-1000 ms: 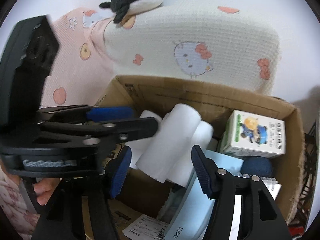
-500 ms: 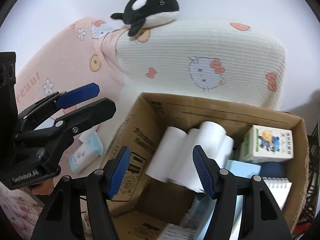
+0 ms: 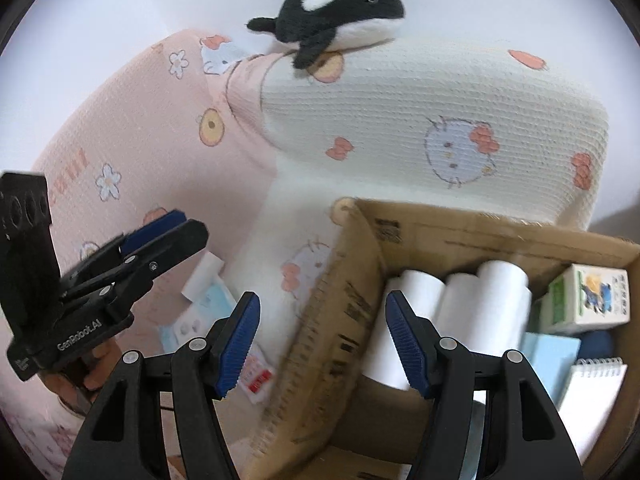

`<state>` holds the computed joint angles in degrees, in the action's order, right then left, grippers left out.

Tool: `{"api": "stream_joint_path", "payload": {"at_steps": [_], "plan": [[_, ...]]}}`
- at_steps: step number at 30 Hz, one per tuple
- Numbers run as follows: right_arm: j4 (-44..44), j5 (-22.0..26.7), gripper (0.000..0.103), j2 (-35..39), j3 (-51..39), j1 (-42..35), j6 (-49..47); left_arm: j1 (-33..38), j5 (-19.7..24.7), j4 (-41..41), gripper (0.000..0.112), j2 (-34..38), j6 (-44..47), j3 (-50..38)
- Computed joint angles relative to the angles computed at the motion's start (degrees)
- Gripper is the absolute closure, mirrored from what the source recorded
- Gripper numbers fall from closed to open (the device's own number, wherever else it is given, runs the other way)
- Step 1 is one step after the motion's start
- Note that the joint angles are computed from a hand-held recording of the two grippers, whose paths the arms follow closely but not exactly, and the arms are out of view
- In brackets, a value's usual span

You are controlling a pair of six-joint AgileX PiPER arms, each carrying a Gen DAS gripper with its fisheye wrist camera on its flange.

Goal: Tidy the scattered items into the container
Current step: 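Move the open left tool back toward a white roll on the cushion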

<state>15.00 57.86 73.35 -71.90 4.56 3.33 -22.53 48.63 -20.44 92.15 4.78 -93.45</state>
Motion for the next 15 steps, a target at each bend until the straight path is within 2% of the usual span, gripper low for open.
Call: {"api": "stream_joint_path", "payload": {"at_steps": [4,7,11,15], "plan": [[-4.8,0.3,0.041,4.2,-7.6,5.8,2.7,4.7,-1.2,-1.3,0.053,-2.4,0.9,2.8],[-6.2,-1.7,0.041,5.3,-10.0,9.0,4.3,8.0,-1.8,-1.6,0.053,-4.1,1.4,4.9],[0.5,-7.2,0.04,4.8,-6.7,9.8,3.7,11.4,-2.0,-2.4,0.053,-5.5,2.4,7.5],[3.0,-7.6,0.039,7.4,-6.0,12.5,4.3,13.4,-2.5,-2.4,0.053,-6.2,2.7,9.7]]}}
